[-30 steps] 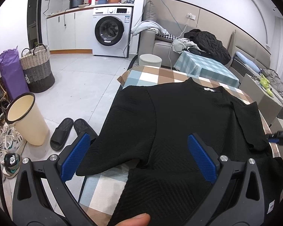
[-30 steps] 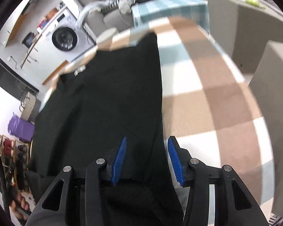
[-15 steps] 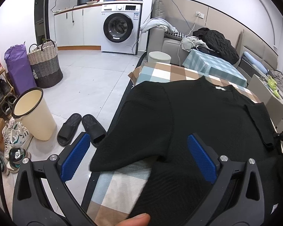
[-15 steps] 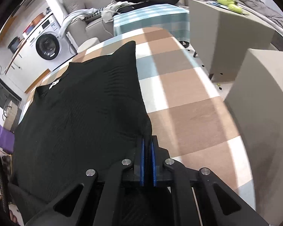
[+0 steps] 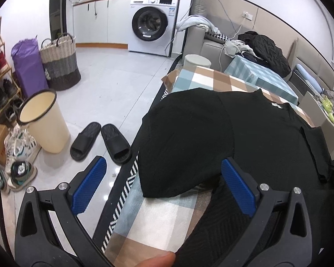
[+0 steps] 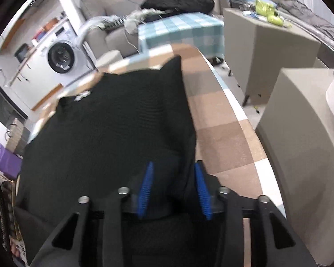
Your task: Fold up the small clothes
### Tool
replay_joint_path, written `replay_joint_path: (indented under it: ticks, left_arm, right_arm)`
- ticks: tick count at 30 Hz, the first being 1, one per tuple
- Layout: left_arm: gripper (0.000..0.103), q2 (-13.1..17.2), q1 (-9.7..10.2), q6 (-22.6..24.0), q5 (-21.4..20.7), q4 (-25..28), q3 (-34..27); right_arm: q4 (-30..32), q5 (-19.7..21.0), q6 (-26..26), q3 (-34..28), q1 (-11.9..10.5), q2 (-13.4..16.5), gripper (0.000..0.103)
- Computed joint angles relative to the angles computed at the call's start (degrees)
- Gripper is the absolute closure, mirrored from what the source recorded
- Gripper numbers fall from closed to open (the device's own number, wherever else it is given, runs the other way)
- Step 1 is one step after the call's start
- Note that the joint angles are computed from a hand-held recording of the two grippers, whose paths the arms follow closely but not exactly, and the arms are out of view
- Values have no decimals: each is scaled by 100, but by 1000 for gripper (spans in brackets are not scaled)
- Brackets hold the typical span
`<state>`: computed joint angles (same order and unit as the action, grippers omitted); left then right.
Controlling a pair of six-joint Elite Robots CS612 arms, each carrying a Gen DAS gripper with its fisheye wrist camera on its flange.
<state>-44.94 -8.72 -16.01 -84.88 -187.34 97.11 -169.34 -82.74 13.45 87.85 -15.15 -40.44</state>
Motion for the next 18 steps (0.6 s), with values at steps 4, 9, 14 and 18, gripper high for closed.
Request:
replay_joint_path:
  ticks: [4,9,14,18]
  left_arm:
    - [1,-11,92,-264,-267,109,54]
    - [28,-2,232,-514,-887,387,75]
    - [36,57,247,-440,-1284,730,16]
    - [36,194,248,-586,-1456,941,-166]
  right_arm:
    - [-442,224,29,273,46,-150,58]
    - [-667,511,6,458,118,-224,57]
    - [-659,714,3,553,164,-254,57]
    - [-627,804,24,552,155,-221,57]
